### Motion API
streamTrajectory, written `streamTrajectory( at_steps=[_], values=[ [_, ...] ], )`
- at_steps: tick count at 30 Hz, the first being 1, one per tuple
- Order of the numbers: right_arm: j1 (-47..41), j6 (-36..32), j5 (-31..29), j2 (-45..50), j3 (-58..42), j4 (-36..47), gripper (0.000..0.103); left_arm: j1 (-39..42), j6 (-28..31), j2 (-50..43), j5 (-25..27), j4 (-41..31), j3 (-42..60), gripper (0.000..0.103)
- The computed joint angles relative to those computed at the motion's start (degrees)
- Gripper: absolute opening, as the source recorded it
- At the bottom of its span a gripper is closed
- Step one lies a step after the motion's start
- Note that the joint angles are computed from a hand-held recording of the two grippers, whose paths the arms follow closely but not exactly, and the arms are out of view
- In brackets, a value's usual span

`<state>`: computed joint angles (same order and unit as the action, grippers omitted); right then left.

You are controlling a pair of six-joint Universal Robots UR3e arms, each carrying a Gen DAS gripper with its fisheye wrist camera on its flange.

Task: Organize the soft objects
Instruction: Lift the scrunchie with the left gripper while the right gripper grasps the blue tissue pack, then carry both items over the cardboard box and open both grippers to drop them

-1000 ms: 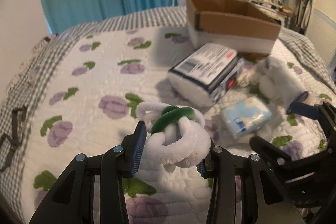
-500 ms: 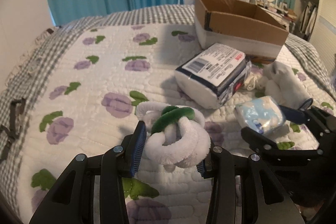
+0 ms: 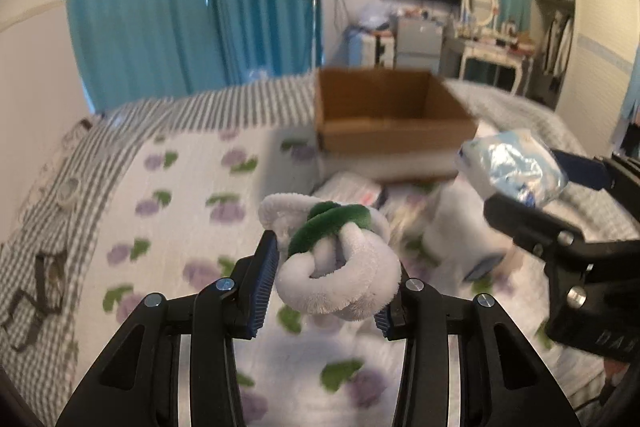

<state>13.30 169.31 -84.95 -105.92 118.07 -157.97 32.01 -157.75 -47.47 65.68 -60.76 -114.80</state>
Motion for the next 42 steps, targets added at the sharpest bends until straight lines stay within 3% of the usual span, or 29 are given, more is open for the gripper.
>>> streamTrajectory(
  at_steps=[4,7,12,20,28,32,33,34,35,38,42],
  values=[
    [-4.38,-2.38,2.97,1.66,-9.72,4.34,0.076,-8.95,-7.45,-11.69,3.41,8.87,8.87,0.041],
    [-8.93,-3.14,8.86,4.94,-17.61,7.61,0.076,-13.80,-10.97,-19.77,6.35,13.99,14.90,0.041],
    [-10.89,-3.36,9.44,16.22,-31.88,8.82,0.076,-19.94,-14.42,-36.42,10.32,20.03,27.72,0.041],
    [-10.99,-3.66,8.62,38.62,-55.48,12.84,0.076,-23.82,-15.89,-59.89,14.28,20.47,46.96,0.041],
    [-10.62,-4.27,7.41,62.67,-85.30,25.35,0.076,-25.21,-15.05,-71.93,16.88,17.48,57.75,0.041],
    [-11.57,-3.81,9.21,63.49,-84.62,23.73,0.076,-25.61,-14.07,-73.09,16.38,17.29,58.64,0.047],
    [-12.04,-3.34,10.51,63.52,-84.63,23.77,0.076,-25.58,-12.92,-73.23,15.44,15.67,59.38,0.056],
    [-12.05,-2.73,11.15,62.56,-83.17,23.39,0.079,-26.06,-12.99,-73.75,16.34,14.40,60.69,0.082],
    [-12.01,-2.43,11.09,61.41,-81.32,22.40,0.083,-26.67,-14.30,-73.16,18.37,15.29,59.90,0.089],
    [-12.53,-2.28,10.60,56.83,-74.40,17.55,0.089,-26.48,-15.24,-71.57,18.28,15.25,59.06,0.089],
    [-13.88,-1.21,11.99,48.98,-67.38,16.45,0.089,-26.57,-15.77,-67.17,19.16,14.43,57.53,0.089]
  ],
)
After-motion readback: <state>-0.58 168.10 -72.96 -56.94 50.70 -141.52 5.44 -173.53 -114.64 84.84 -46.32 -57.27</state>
